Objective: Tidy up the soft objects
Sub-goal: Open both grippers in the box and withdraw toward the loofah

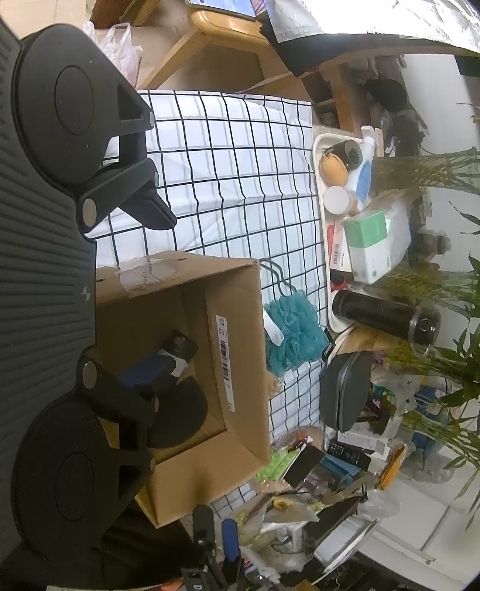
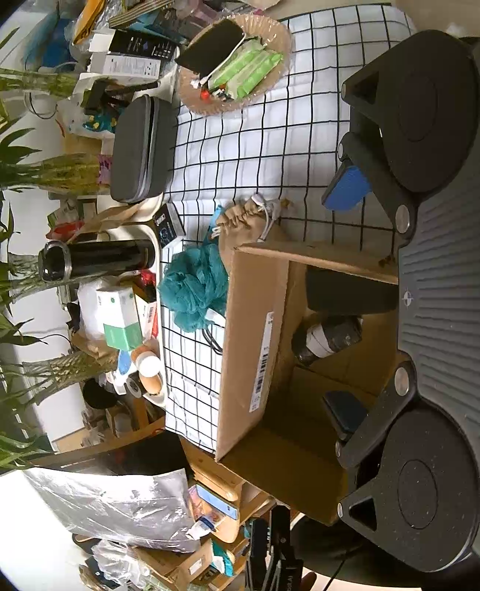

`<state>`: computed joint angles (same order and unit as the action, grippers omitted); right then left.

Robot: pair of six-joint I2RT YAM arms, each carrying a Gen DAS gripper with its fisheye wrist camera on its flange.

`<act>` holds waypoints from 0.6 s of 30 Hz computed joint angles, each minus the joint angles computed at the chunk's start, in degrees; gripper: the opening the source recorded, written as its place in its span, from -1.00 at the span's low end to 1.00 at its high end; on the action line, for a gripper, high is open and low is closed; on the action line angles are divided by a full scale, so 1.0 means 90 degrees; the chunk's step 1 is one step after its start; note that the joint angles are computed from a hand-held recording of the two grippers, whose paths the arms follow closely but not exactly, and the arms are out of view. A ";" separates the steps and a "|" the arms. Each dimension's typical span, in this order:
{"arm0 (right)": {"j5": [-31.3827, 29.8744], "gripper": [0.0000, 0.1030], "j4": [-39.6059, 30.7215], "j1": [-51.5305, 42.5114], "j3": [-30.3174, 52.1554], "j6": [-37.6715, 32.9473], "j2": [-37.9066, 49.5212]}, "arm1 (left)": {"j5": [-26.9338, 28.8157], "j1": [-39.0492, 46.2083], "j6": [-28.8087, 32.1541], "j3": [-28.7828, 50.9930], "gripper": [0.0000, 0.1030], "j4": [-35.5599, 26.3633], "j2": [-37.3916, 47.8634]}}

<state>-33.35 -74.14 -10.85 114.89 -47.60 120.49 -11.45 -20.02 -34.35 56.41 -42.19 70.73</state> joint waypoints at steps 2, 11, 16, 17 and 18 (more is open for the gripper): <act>-0.0050 1.00 -0.0030 -0.0020 0.0124 0.0058 0.0071 | 0.0040 0.0015 0.0066 0.0021 0.45 0.0015 0.0040; -0.0149 1.00 -0.0115 -0.0038 0.0656 0.0292 0.0416 | 0.0084 0.0169 0.0312 -0.0052 0.45 0.0380 0.0008; -0.0235 1.00 -0.0104 -0.0051 0.0953 0.0441 0.0650 | 0.0147 0.0303 0.0484 -0.0109 0.45 0.0621 -0.0027; -0.0258 1.00 -0.0128 -0.0051 0.1044 0.0470 0.0717 | 0.0176 0.0342 0.0520 -0.0133 0.45 0.0689 -0.0040; -0.0277 1.00 -0.0154 -0.0052 0.1128 0.0492 0.0779 | 0.0205 0.0390 0.0562 -0.0155 0.45 0.0757 -0.0053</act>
